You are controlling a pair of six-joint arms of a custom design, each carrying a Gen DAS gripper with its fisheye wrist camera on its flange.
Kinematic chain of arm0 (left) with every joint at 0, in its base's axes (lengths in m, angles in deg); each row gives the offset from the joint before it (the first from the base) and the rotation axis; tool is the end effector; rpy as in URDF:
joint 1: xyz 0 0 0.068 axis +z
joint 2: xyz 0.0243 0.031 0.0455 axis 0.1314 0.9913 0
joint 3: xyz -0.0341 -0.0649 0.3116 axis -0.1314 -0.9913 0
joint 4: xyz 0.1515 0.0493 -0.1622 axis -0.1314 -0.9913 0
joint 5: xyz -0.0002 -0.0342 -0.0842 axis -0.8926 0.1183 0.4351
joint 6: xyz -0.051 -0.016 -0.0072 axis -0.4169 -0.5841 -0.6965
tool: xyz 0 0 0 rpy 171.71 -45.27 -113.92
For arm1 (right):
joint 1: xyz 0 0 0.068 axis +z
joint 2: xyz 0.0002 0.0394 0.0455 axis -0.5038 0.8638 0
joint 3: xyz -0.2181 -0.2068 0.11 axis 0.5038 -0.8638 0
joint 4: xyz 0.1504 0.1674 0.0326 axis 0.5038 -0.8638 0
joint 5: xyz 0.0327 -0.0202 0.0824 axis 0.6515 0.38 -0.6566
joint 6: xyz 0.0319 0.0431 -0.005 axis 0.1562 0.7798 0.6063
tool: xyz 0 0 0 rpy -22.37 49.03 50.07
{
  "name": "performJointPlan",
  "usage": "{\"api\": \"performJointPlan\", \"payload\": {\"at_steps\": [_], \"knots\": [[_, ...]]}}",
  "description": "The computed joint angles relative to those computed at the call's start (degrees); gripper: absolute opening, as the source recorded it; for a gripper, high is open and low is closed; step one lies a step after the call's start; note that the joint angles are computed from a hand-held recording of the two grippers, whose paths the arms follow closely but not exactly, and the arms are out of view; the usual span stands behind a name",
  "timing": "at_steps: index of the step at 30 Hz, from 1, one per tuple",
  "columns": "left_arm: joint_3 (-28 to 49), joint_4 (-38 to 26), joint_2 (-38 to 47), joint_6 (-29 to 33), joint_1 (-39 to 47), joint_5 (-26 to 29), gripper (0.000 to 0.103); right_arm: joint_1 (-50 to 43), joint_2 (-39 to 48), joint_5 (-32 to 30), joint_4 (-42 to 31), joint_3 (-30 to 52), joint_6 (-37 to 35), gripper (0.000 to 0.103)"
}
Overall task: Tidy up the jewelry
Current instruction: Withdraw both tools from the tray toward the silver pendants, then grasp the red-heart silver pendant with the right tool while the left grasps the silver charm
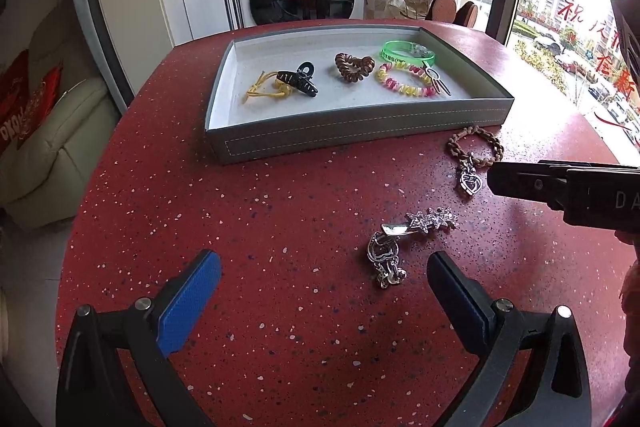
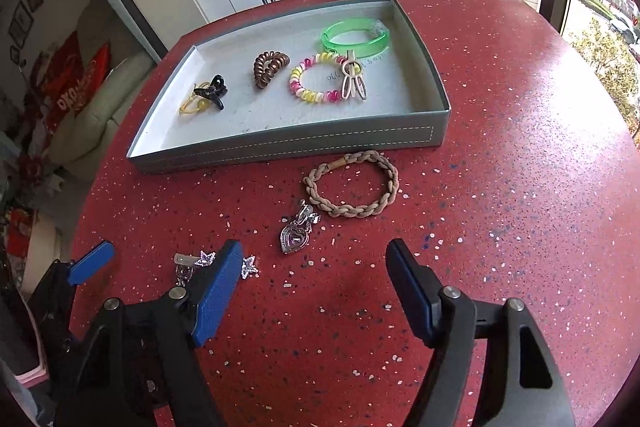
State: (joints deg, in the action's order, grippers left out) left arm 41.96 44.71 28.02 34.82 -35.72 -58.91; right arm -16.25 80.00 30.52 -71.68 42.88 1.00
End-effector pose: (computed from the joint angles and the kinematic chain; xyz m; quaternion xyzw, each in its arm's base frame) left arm 0.2856 -0.2525 0.1873 0.0945 0.9417 -0.0242 0.3220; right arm 0.3125 0.0818 0.2229 0.0121 0.9643 0.1180 0.2368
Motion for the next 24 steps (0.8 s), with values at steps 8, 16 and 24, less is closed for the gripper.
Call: {"api": "performJointPlan", "payload": {"at_steps": [8,16,24], "knots": [[1.5,-0.4,1.7,0.2,0.3,-0.1,0.102,1.6,4.2,0.8,-1.9,3.5,0.9,0.055],[3.6,-1.4,3.5,1.7,-0.1,0.6,0.082,4.3,6.7,5.9,-4.6,7.4,-0.2,0.039],[3.1,0.0,3.2,3.7,-0.4,3.0,0.052,5.4,6.5,10.0,-5.5,7.3,-1.2,0.019]]}}
